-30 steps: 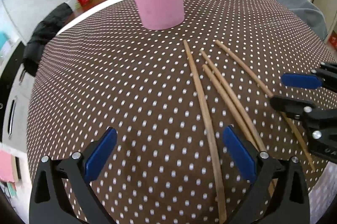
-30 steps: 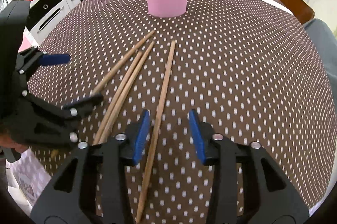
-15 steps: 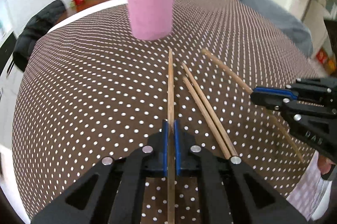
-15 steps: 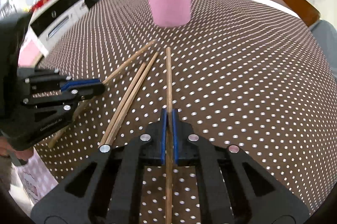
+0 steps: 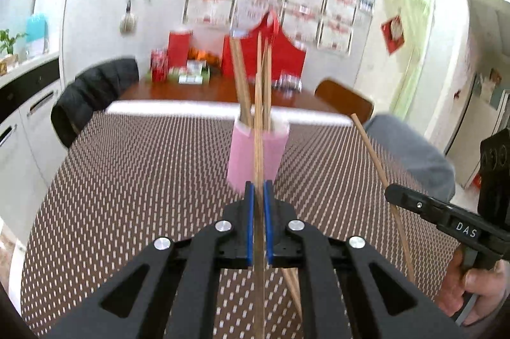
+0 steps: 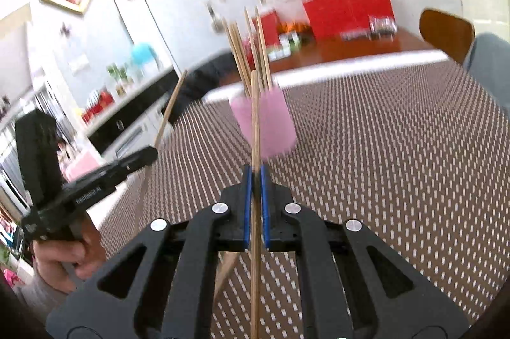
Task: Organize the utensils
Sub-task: 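Close the left tool on a chopstick while the right tool lifts its chopstick toward the cup, then carry both held chopsticks upright over the pink cup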
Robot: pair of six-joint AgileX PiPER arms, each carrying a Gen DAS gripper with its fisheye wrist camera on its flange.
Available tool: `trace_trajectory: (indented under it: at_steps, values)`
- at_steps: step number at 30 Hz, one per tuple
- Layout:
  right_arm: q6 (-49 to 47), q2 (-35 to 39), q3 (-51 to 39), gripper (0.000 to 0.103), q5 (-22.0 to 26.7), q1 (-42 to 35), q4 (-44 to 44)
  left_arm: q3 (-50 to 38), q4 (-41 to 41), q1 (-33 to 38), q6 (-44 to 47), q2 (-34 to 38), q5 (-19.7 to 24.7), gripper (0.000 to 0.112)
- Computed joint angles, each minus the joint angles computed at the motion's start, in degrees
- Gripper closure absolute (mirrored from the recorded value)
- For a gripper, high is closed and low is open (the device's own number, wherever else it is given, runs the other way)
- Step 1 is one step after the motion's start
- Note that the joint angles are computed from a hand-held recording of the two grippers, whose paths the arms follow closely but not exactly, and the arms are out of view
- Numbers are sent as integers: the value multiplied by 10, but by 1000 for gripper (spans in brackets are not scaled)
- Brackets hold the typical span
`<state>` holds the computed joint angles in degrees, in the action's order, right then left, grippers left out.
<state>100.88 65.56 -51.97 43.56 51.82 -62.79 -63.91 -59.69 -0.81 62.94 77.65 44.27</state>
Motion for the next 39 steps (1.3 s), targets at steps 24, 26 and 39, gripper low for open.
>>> trace_trajectory:
  at_steps: [24, 26, 39]
  values:
    - [-295, 165, -194, 96, -62, -222, 213, -268, -100, -49, -39, 195, -21, 106]
    - [-365, 191, -198, 92, -51, -247, 304, -245, -104, -49, -24, 188, -28, 106]
    - [-510, 369, -371, 68, 82, -275, 417, -196, -104, -36, -5, 171, -25, 106]
